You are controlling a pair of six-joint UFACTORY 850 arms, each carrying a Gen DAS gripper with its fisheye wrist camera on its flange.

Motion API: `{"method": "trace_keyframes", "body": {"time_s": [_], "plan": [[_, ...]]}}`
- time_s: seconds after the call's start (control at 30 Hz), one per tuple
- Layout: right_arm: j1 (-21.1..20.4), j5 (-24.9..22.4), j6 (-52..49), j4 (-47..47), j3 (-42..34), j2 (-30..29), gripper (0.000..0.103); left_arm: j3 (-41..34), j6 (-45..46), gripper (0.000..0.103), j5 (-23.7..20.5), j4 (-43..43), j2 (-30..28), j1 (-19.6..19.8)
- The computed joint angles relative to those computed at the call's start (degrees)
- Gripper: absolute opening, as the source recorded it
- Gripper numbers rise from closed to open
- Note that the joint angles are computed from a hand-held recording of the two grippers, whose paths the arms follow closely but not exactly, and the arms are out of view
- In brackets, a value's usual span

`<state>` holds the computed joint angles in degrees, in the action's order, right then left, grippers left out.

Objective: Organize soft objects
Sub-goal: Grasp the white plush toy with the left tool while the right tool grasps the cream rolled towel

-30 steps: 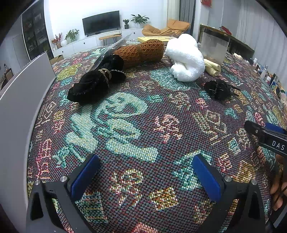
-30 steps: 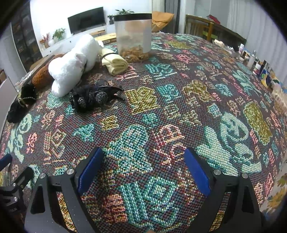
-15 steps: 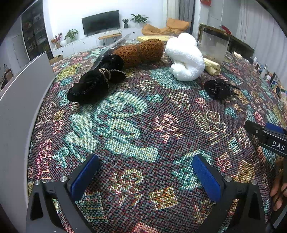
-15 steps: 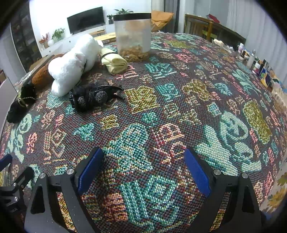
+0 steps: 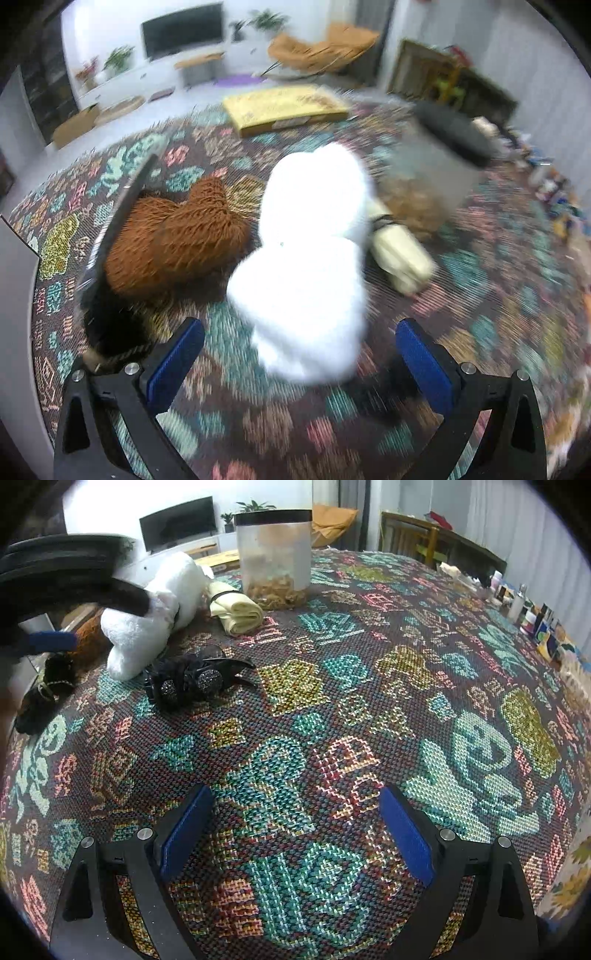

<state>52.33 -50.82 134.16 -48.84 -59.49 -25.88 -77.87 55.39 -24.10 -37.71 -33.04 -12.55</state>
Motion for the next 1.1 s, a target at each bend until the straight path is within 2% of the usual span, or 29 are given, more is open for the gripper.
{"method": "trace_keyframes", "body": {"time_s": [0.07, 0.13, 0.23, 0.37, 0.53, 0.57, 0.6, 0.63, 0.67, 0.7, 0.87, 0.97, 1.07, 1.1], "plan": [[0.0, 0.0, -0.1, -0.2, 0.0, 0.0, 0.094, -1.8, -3.4, 0.098, 1.0, 3.0, -2.1, -1.0], [-0.1, 0.1, -0.1, -0.4, 0.0, 0.0, 0.094, -2.0, 2.7, 0.044, -0.1, -1.6, -2.9, -0.7], [-0.2, 0.1, 0.0, -0.6, 0.0, 0.0, 0.094, 0.7, 10.2, 0.042, -0.4, -8.5, -1.1, 0.7], [-0.2, 0.1, 0.1, -0.7, 0.0, 0.0, 0.094, 8.5, 17.2, 0.042, -2.5, -12.5, 5.7, 5.7], [-0.3, 0.1, 0.0, -0.6, -0.1, -0.1, 0.094, 22.4, 30.5, 0.045, -1.3, -15.8, 15.9, 14.6], [-0.2, 0.1, 0.1, -0.7, 0.0, 0.0, 0.094, 24.2, 32.9, 0.049, -0.4, -16.8, 16.9, 15.8], [-0.2, 0.1, 0.1, -0.7, 0.0, 0.0, 0.094, 25.8, 35.7, 0.058, 0.5, -18.2, 17.5, 16.9], [-0.3, 0.1, 0.1, -0.7, 0.0, 0.0, 0.094, 27.3, 39.5, 0.071, 1.3, -20.7, 18.0, 17.9], [-0.2, 0.2, 0.2, -0.7, 0.1, 0.0, 0.094, 28.1, 43.8, 0.077, 1.6, -23.9, 18.0, 18.7], [-0.2, 0.2, 0.2, -0.8, 0.1, 0.1, 0.094, 28.7, 46.7, 0.083, 1.9, -26.1, 18.0, 19.1], [-0.1, 1.2, 3.0, -3.0, 1.3, 0.9, 0.094, 28.5, 57.0, 0.084, 0.0, -36.8, 17.6, 18.3], [0.4, 3.0, 11.0, -8.2, 4.2, 3.0, 0.094, 27.3, 62.4, 0.088, -0.4, -41.8, 15.9, 16.4], [1.1, 3.9, 21.9, -15.2, 7.8, 5.4, 0.093, 26.3, 68.0, 0.088, 3.7, -47.5, 13.2, 14.3], [1.3, 3.6, 23.1, -16.0, 8.1, 5.7, 0.092, 25.9, 69.0, 0.092, 3.7, -49.7, 12.1, 14.6]]}}
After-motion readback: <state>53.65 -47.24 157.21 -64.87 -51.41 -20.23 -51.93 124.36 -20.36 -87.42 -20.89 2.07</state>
